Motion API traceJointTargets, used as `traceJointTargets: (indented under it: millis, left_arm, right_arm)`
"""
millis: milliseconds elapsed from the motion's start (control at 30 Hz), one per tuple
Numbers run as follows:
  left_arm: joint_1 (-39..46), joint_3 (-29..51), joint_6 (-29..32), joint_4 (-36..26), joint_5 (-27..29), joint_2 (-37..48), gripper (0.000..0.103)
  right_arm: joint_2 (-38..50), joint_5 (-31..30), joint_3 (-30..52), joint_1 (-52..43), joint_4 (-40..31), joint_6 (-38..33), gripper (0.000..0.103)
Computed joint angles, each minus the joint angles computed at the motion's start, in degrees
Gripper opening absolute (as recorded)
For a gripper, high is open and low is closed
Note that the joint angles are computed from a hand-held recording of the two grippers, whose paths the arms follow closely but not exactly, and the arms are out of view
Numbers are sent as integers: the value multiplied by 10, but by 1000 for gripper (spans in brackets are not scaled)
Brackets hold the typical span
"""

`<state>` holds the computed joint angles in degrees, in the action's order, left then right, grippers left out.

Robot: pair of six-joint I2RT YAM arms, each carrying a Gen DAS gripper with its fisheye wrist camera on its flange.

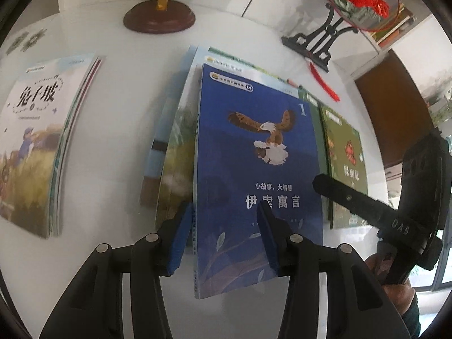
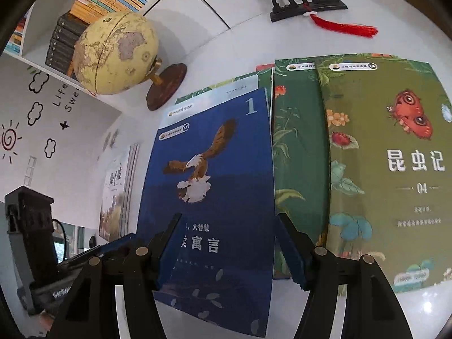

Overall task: Organize books
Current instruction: 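Lift the blue book clear of the row with both tools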

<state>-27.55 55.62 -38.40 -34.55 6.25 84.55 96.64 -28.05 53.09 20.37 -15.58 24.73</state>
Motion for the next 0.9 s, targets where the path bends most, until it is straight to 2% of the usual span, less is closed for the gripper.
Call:
traceJointTargets:
  millis: [167,200,333,400,433,467,533,600,733,767,800,833,867,900]
  left_arm:
    - [-15,11,2,3,-17,3,53]
    - [-16,12,1,2,-18,5,54]
    - [-1,7,-12,11,-1,14,57]
    - [4,0,-15,15,4,11,57]
    - [4,-2,-17,17,4,11,59]
    - [6,-7,-19,21,4,10,62]
    - [11,-11,-21,24,8,12,63]
    - [20,-20,-21,33,20,10,63]
    - [26,-28,-18,41,33,5,63]
    - [28,-30,-16,48,49,6,63]
    - [31,-29,-15,53,65,9,63]
    - [26,-24,-19,49,57,11,63]
    - [17,-19,-19,44,40,13,63]
    - [11,-16,-15,43,30,14,63]
  right_arm:
    - [-18,11,7,7,-5,-27,68]
    - [-30,-9,-4,-2,5,-27,68]
    - [-41,-151,-47,-59,90,29,71]
    - [-19,-190,-49,-76,111,51,76]
    - [-8,-210,-54,-83,133,65,84]
    - [8,-237,-67,-94,174,95,88]
    - [46,-289,-97,-115,279,182,89]
    - [89,-333,-140,-135,433,299,89]
    - [182,-384,-219,-157,855,586,88]
    - [203,-384,-224,-154,932,640,88]
    - [214,-387,-221,-146,961,669,88]
    - [200,-389,-212,-129,894,633,87]
    - [167,-385,-196,-109,763,554,82]
    - [124,-362,-172,-91,600,443,82]
